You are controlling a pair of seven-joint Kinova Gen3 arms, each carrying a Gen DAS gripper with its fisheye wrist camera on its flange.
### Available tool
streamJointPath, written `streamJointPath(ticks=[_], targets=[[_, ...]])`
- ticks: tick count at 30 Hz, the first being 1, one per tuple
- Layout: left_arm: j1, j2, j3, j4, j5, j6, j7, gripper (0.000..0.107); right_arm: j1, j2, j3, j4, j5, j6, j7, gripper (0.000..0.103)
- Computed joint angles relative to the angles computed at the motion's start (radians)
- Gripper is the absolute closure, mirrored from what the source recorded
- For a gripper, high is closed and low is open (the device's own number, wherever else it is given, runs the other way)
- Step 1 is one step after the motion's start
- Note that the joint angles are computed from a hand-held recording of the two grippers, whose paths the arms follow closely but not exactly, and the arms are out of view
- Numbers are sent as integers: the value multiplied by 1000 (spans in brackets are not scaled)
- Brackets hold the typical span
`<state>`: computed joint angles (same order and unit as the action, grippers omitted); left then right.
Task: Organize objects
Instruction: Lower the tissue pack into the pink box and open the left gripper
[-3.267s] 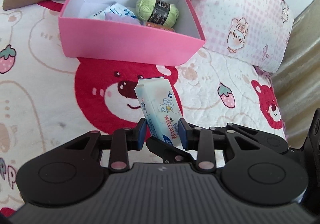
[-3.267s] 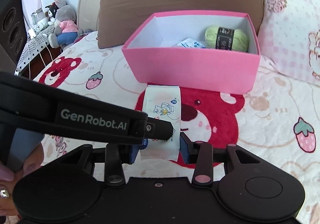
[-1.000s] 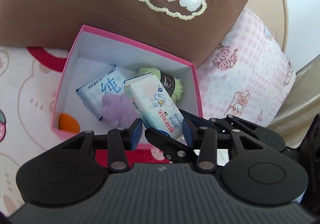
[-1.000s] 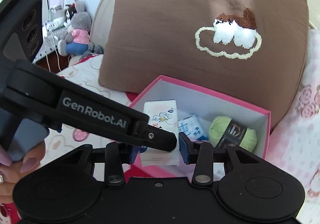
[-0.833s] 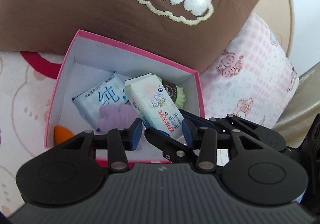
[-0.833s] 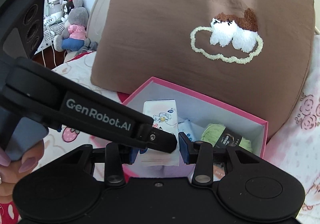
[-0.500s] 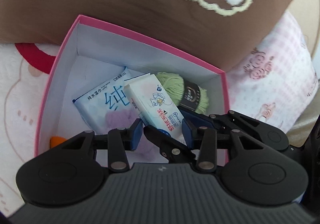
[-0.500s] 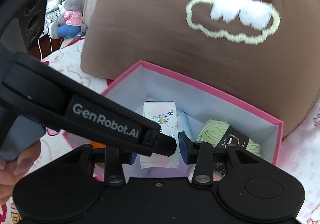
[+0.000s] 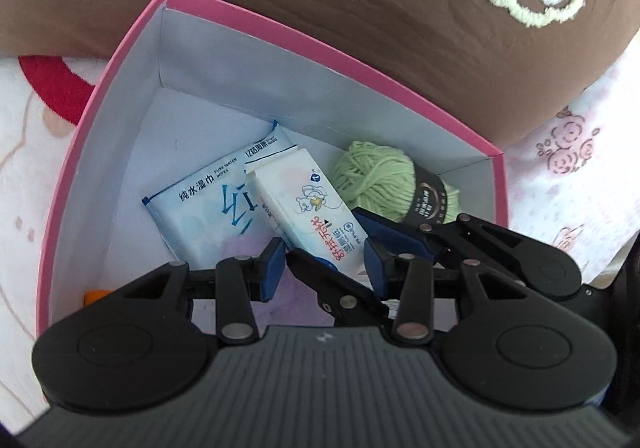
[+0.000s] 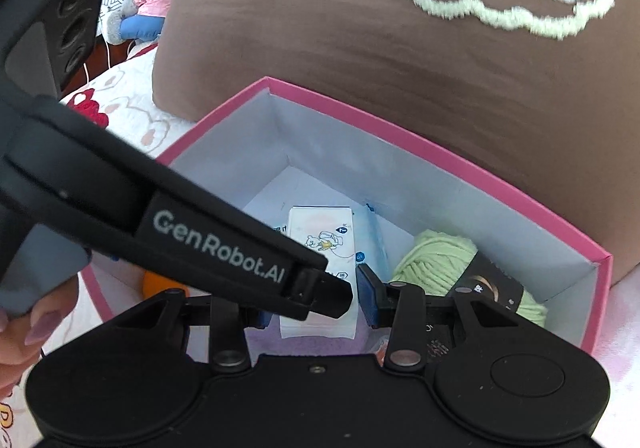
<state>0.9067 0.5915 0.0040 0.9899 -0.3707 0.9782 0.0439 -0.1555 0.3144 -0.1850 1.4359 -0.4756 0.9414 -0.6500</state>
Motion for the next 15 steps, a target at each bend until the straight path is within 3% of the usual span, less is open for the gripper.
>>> streamJointPath(ticks=[4, 7, 15], targets=[[-3, 23, 1, -34, 0, 34, -20, 67, -35, 11, 9, -6, 55, -19, -29, 59], [-28, 21, 11, -13, 31, 6, -39, 67, -77, 30, 29, -33, 114, -12, -113, 59], [-33, 9, 2, 13, 39, -11, -45, 66, -76, 37, 4, -30, 142, -39, -125, 59]])
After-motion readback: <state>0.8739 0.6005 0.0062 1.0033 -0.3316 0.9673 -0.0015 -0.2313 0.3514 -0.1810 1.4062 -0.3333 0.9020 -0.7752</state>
